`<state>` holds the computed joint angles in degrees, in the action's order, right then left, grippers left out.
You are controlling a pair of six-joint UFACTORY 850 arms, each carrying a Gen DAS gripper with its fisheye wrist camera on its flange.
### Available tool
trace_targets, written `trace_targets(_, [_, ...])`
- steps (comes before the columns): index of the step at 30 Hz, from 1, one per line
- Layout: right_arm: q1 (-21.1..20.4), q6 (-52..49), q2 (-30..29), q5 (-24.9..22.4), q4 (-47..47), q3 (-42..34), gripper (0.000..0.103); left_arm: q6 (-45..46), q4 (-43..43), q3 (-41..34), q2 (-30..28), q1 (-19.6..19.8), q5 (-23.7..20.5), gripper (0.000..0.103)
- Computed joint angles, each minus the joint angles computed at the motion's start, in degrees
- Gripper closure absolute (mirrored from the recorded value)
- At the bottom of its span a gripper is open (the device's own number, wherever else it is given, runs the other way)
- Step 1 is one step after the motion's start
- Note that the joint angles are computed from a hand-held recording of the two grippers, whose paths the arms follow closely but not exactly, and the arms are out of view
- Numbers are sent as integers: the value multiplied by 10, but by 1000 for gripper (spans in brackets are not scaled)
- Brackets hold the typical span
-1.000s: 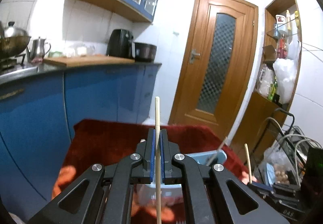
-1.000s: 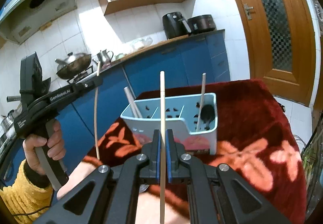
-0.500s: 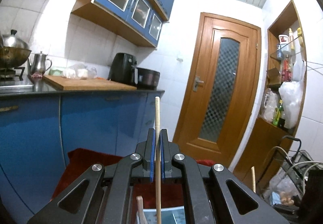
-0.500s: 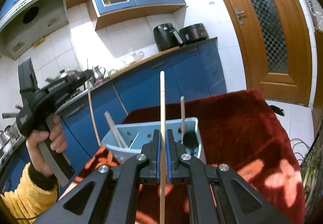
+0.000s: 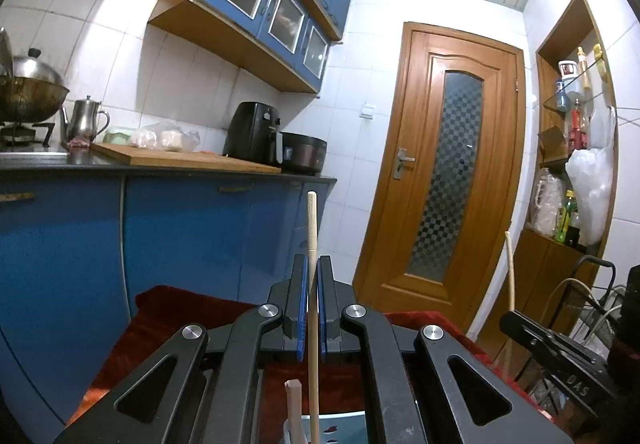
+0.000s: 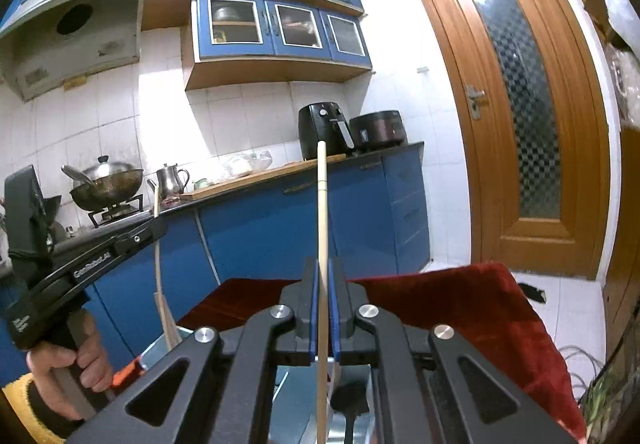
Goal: Organize utensils
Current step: 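Lower both wooden sticks into the blue holder and open both tools, then move both open tools back toward the forks on the blanket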
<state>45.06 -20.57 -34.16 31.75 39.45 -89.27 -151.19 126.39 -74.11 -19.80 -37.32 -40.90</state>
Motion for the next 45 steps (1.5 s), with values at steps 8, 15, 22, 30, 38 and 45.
trace_targets(8, [3, -19, -23, 25, -8, -11, 96, -13, 23, 3, -8, 1, 2, 99])
trace_targets(15, [5, -13, -16, 19, -10, -5, 87, -11, 17, -1, -9, 2, 18, 87])
trace_targets(22, [7, 1, -4, 20, -21, 5, 81, 7, 7, 2, 1, -5, 24, 82])
trace_targets(30, [16, -7, 27, 12, 12, 29, 81, 55, -39, 15, 30, -19, 47, 82])
trace_targets(38, [27, 19, 78, -7, 23, 80, 81, 116, -93, 45, 71, -38, 57, 82])
trace_targets(45, [38, 45, 119, -33, 25, 123, 81, 160, -138, 73, 105, -58, 56, 82])
